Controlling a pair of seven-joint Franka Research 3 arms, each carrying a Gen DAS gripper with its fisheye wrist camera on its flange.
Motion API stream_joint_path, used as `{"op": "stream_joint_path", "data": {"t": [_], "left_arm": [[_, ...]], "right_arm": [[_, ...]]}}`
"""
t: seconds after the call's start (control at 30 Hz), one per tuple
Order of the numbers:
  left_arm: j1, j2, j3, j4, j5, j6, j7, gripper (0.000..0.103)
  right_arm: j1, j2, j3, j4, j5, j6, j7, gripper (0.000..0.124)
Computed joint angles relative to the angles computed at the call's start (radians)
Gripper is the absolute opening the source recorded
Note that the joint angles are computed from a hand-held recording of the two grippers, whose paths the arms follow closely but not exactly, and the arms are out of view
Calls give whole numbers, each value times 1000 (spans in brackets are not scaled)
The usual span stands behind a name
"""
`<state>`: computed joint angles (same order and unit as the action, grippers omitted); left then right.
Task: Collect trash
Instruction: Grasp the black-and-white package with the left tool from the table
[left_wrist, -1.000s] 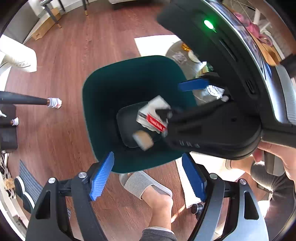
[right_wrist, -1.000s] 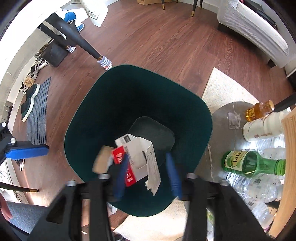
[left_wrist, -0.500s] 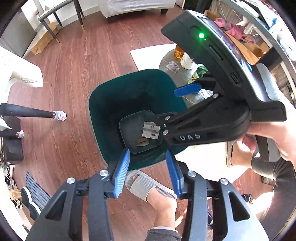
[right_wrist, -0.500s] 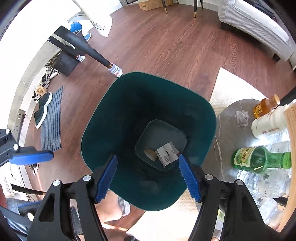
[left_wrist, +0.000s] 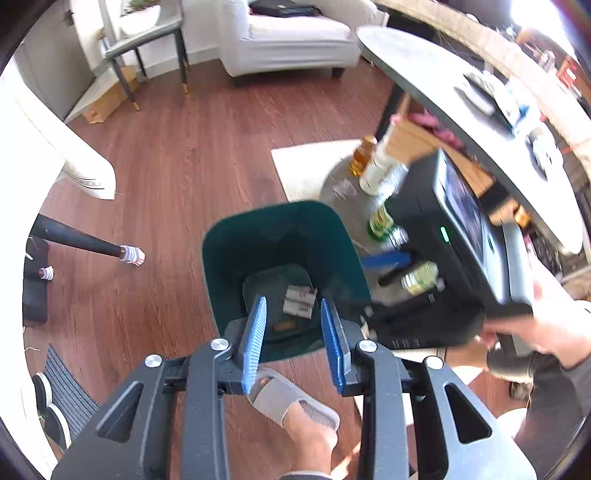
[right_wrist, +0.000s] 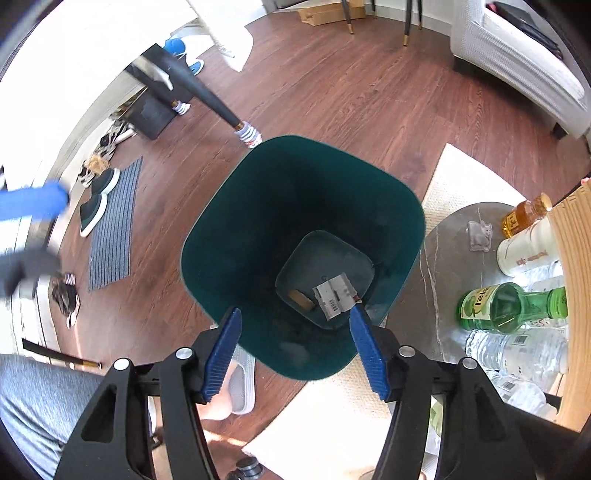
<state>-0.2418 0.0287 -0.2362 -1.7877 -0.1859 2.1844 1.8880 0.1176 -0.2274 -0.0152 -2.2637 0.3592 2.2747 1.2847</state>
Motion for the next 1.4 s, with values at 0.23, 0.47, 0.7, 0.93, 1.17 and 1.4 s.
{"op": "stream_joint_path", "data": {"t": [0.23, 0.47, 0.7, 0.93, 1.17, 1.4], "left_arm": [[-6, 29, -7, 63, 29, 107, -162, 35], [-36, 26, -36, 100, -29, 227, -163, 45], [-88, 64, -76, 154, -80, 307, -159, 52], [-138, 161, -121, 253, -95, 310, -187, 59], [-162, 288, -163, 377, -141, 250, -266, 58], [-152, 359, -200, 442, -245, 247, -321, 57]], "right_arm": [[27, -155, -5, -71, 34, -3, -126, 52], [18, -358, -45, -140, 64, 30, -228, 49], [-23, -485, -98, -183, 85, 39, -283, 47], [-95, -592, -140, -228, 93, 61, -334, 47], [-178, -635, -200, -241, 79, 34, -351, 47], [-258, -650, -253, -251, 91, 29, -363, 47]]}}
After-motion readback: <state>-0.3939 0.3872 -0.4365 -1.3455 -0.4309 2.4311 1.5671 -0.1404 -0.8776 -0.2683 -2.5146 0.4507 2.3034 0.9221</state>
